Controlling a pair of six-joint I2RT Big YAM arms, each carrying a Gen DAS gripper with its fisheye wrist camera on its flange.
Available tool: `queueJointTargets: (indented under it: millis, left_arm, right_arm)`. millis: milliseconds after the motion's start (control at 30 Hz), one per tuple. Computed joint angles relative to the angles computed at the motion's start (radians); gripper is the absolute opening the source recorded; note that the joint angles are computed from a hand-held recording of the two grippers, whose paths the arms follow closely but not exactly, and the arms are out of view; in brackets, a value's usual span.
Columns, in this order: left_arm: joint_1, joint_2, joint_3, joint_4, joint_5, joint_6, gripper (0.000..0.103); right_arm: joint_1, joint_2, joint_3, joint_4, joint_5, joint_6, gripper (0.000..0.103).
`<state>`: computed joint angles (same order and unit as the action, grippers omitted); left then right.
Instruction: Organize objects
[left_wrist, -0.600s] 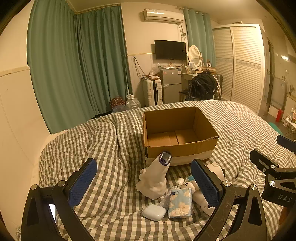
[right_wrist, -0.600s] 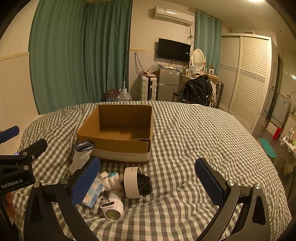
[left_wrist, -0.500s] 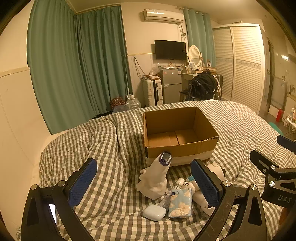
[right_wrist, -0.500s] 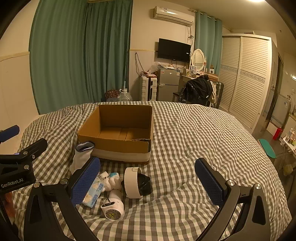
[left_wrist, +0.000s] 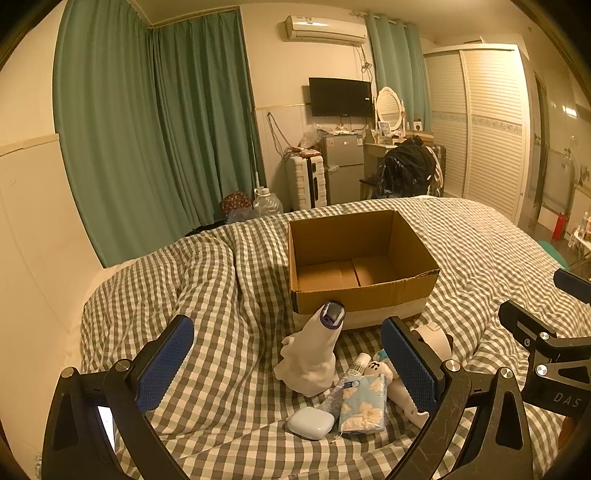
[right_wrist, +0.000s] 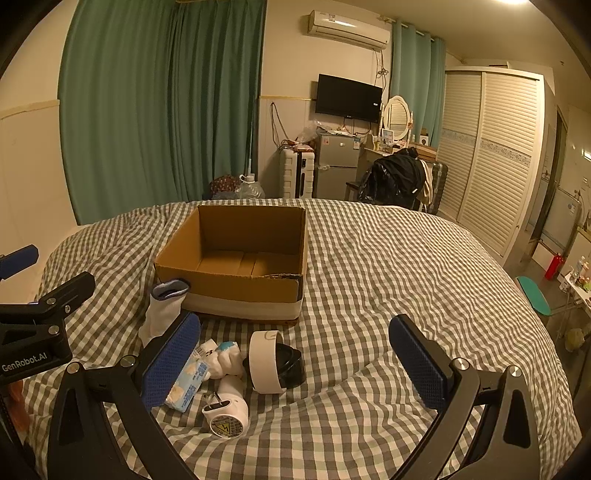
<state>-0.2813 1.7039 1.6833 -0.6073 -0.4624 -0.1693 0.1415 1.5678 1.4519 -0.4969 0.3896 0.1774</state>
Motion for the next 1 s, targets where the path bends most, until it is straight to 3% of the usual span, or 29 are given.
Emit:
queueJointTargets:
  millis: [633, 1000]
  left_arm:
    - [0.002, 0.011, 0.001, -0.007, 0.009, 0.013, 0.103]
    - [0.019, 0.027, 0.032, -0.027, 0.062, 0.015, 0.103]
  right_arm:
    - [0.008, 0.016, 0.019, -0.046, 0.034, 0.026, 0.103]
    - [0.025, 0.012, 0.034, -0.036, 0.05, 0.009, 0.103]
